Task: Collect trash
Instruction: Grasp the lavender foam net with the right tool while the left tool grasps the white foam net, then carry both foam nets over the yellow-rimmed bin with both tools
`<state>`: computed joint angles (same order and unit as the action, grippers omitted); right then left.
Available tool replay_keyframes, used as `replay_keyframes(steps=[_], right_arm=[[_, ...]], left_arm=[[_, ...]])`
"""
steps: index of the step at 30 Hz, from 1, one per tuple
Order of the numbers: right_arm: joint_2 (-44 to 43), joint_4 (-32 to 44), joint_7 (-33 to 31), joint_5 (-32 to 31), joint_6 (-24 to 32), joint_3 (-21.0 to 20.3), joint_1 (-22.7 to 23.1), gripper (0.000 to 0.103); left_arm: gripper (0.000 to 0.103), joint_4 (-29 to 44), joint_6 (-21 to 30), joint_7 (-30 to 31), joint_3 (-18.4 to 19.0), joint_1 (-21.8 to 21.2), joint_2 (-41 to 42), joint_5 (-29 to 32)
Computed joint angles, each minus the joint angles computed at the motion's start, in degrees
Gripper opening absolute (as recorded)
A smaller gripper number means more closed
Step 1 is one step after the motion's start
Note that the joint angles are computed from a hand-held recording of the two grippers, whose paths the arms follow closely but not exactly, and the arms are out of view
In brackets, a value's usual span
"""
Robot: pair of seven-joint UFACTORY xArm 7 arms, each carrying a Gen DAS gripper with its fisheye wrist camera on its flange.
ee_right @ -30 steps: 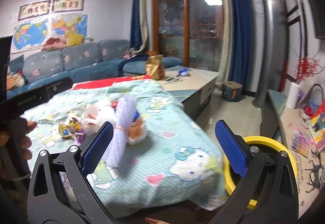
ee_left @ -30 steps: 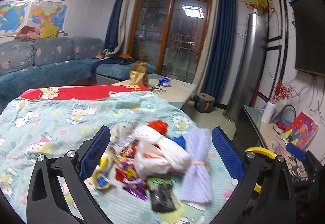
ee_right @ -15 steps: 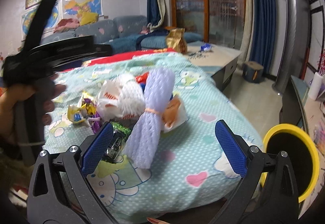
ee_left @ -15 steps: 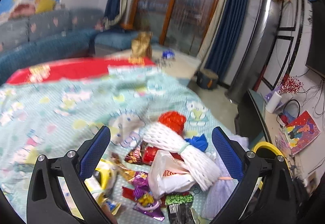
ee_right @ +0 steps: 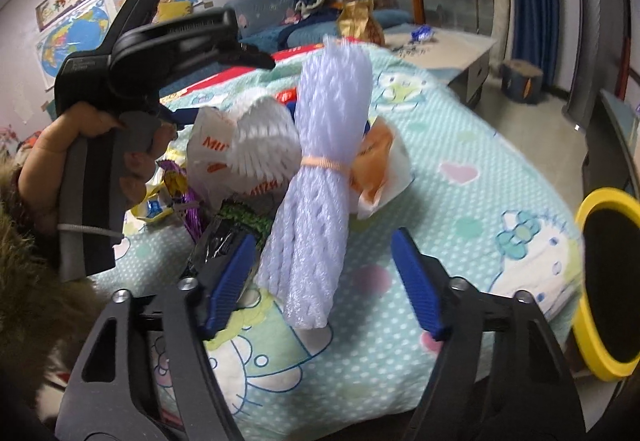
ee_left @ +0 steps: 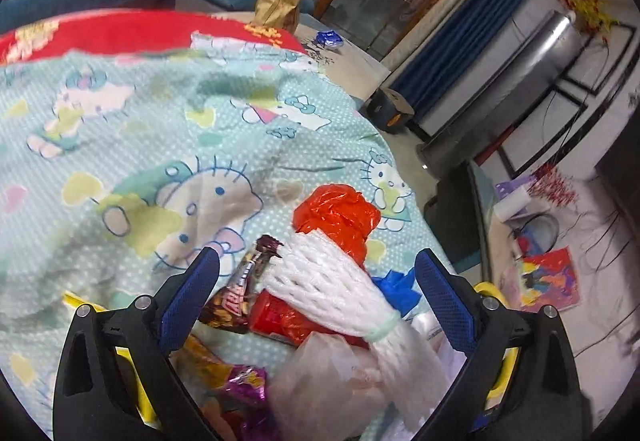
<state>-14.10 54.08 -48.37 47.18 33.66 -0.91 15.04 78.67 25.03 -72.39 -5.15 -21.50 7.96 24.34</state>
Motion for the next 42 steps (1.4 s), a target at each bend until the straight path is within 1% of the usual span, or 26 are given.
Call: replay_keyframes(steps=[1, 2, 3, 4, 5, 6, 7, 8, 9, 10, 12, 14, 16, 19, 24, 26, 31, 38, 42], right_arm=[[0.2, 0.2, 0.2, 0.2, 0.9, -0.3, -0.1, 0.053], [0.3, 0.4, 0.7, 0.3, 1.8, -0.4, -0.2, 0.047], [0.6, 0.6, 0.9, 0.5, 2.9, -0.5, -0.3, 0.038], [0.5, 0.6, 0.8, 0.7, 3.7, -0.6, -0.5, 0.034], [0.8, 1.2, 0.7, 0.8, 4.9, -0.8, -0.7, 0.027], [0.8, 1.4, 0.3, 1.1, 5.8, -0.9, -0.9, 0.022], [0.5, 1.3, 0.0, 1.3, 5.9, -0.8, -1.1, 0.02], [0.2, 1.3, -0.3, 1.5, 6.2, -0.8, -1.3, 0.018], [-0.2, 1.1, -0.7, 1.8, 6.5, -0.9, -1.5, 0.015], [-0.5, 1.2, -1.0, 2.2, 7.0, -1.1, -1.6, 0.015], [-1.5, 1.1, -1.5, 2.8, 7.2, -1.2, -1.8, 0.014], [-1.8, 1.3, -2.5, 3.8, 7.2, -1.7, -1.8, 0.013], [-2.8, 1.0, -3.3, 4.6, 7.0, -2.0, -1.9, 0.013], [-3.6, 1.3, -4.2, 5.5, 6.8, -3.0, -2.1, 0.013], [-3.3, 3.1, -3.6, 5.7, 7.1, -4.1, -3.3, 0.013], [-2.9, 4.0, -3.2, 5.5, 7.0, -4.4, -3.9, 0.013], [-2.0, 5.4, -3.1, 5.5, 5.8, -5.2, -5.6, 0.013], [-0.3, 7.3, -2.0, 4.7, 4.6, -5.9, -8.4, 0.013], [0.4, 7.9, -1.8, 4.0, 3.9, -6.2, -9.8, 0.013]], left_arm=[[0.084, -0.4, -0.8, 0.2, -0.1, 0.2, 0.1, -0.9], [0.079, -0.5, -1.4, 0.4, -0.2, 0.3, 0.4, -1.7], [0.072, -0.6, -1.6, 0.5, -0.2, 0.3, 0.4, -2.1], [0.064, -0.7, -2.1, 0.8, -0.3, 0.4, 0.6, -2.8], [0.058, -0.8, -2.5, 0.8, -0.2, 0.3, 0.7, -3.0], [0.048, -1.0, -2.7, 0.3, 0.0, 0.1, 0.6, -2.6], [0.042, -1.1, -2.8, -0.3, 0.2, -0.1, 0.5, -2.1], [0.039, -1.3, -3.5, -0.9, 0.4, -0.3, 0.3, -1.4], [0.031, -1.3, -3.5, -1.6, 0.5, -0.6, 0.1, -0.5], [0.026, -0.9, -3.1, -2.5, 0.8, -1.0, -0.1, 1.4], [0.022, -0.7, -2.8, -3.8, 0.9, -1.4, -0.7, 4.3], [0.02, 0.2, -2.5, -6.1, 1.0, -2.0, -1.4, 8.5], [0.02, 1.0, -2.2, -7.5, 0.6, -2.0, -2.0, 11.1], [0.02, 3.6, -0.4, -9.3, 0.0, -2.5, -2.2, 15.8], [0.02, 9.4, 4.7, -9.7, -1.3, -4.3, -0.6, 22.1], [0.02, 11.9, 6.2, -9.1, -1.4, -5.3, 0.8, 23.2], [0.02, 18.1, 7.8, -6.5, -0.8, -8.6, 5.5, 23.0], [0.019, 26.5, 9.1, -2.1, 1.9, -14.1, 12.2, 21.1], [0.019, 30.7, 9.8, 0.2, 3.5, -16.4, 15.6, 19.0]])
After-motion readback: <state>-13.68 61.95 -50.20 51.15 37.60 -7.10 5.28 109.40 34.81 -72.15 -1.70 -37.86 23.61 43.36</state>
